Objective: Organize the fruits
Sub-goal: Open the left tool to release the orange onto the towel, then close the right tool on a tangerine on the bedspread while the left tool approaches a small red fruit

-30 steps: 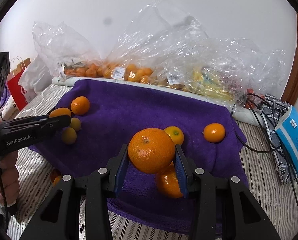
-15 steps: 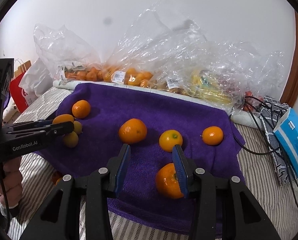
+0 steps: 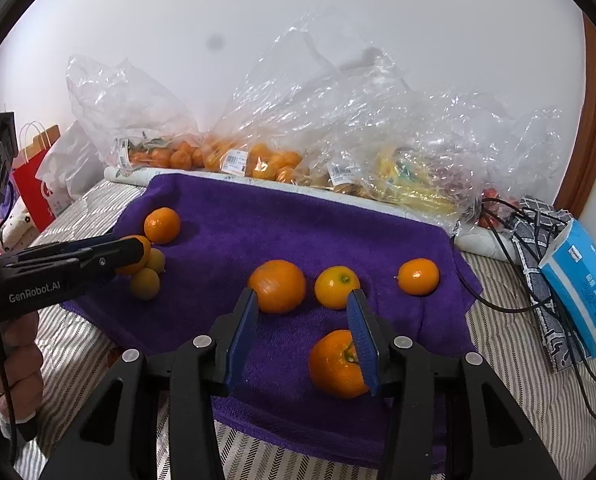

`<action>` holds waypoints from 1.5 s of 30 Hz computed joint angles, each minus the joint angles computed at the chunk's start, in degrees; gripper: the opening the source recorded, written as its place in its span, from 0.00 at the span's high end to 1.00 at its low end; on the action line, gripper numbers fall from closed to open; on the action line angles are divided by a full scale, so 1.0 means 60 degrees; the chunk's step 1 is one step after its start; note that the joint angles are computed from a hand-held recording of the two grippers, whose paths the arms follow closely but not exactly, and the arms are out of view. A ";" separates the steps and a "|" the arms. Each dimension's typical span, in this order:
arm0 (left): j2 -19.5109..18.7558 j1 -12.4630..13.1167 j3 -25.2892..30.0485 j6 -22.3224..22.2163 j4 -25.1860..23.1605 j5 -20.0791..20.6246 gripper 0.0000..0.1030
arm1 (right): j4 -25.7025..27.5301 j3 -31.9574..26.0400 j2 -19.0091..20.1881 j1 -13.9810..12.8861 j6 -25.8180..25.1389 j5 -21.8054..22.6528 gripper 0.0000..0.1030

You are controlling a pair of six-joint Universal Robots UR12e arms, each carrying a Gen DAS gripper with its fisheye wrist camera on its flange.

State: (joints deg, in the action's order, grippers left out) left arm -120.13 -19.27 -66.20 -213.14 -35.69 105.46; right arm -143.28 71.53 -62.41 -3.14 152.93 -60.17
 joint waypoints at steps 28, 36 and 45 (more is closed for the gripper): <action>0.1642 -0.0215 -0.2050 -0.0334 -0.0335 0.0688 0.53 | 0.0742 0.1787 -0.1579 0.0159 0.0007 -0.0018 0.47; 0.1862 -0.0151 -0.2394 -0.0716 -0.0083 0.0684 0.53 | 0.0795 0.1898 -0.1541 0.0452 0.0280 -0.0421 0.50; 0.1931 0.0003 -0.2480 -0.1262 -0.0244 0.0308 0.53 | 0.1653 0.1389 -0.1160 0.0630 0.0210 -0.0631 0.59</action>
